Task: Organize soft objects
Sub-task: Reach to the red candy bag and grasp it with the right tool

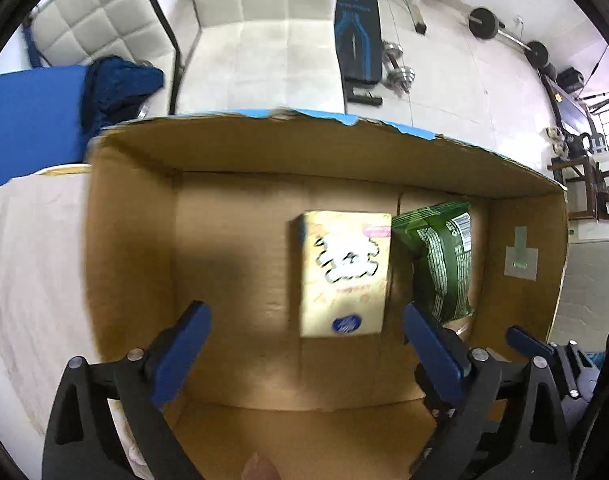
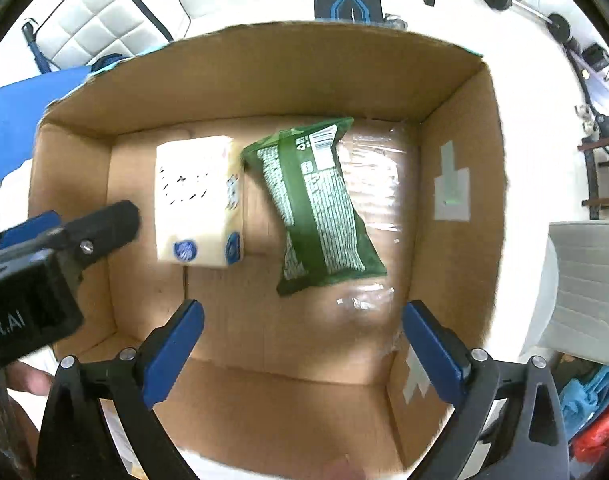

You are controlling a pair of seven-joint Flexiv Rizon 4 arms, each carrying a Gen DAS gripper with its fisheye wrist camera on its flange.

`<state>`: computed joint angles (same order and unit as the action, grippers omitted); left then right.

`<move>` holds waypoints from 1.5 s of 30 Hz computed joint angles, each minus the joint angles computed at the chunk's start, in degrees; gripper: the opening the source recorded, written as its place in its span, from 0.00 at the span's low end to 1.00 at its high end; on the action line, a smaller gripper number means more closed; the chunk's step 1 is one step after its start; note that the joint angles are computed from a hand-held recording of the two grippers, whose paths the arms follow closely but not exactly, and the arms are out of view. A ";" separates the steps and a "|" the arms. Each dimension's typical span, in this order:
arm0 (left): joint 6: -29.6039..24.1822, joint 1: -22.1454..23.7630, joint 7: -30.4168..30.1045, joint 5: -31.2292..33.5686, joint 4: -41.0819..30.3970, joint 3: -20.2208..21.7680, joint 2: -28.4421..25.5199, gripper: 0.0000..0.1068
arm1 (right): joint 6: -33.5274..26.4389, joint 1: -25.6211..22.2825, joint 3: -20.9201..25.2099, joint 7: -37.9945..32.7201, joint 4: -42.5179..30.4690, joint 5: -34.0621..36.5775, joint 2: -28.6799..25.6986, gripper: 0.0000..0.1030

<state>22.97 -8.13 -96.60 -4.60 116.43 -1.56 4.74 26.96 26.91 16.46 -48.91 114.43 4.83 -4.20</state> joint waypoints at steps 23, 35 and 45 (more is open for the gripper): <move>-11.51 -0.53 -5.96 5.48 9.26 -1.40 33.44 0.93 | -5.98 1.99 4.45 16.36 15.34 12.31 31.54 1.00; -22.01 0.18 -10.55 5.01 25.41 0.49 43.50 0.93 | 23.37 6.55 8.71 34.50 32.99 27.16 27.46 0.78; -22.69 0.44 -10.04 4.29 28.17 0.89 45.43 0.93 | 28.11 12.60 5.14 29.64 34.42 32.45 24.53 0.18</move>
<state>0.28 -7.69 -106.64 -0.31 144.60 -0.67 50.18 55.07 39.51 21.60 -19.27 148.85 37.28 20.33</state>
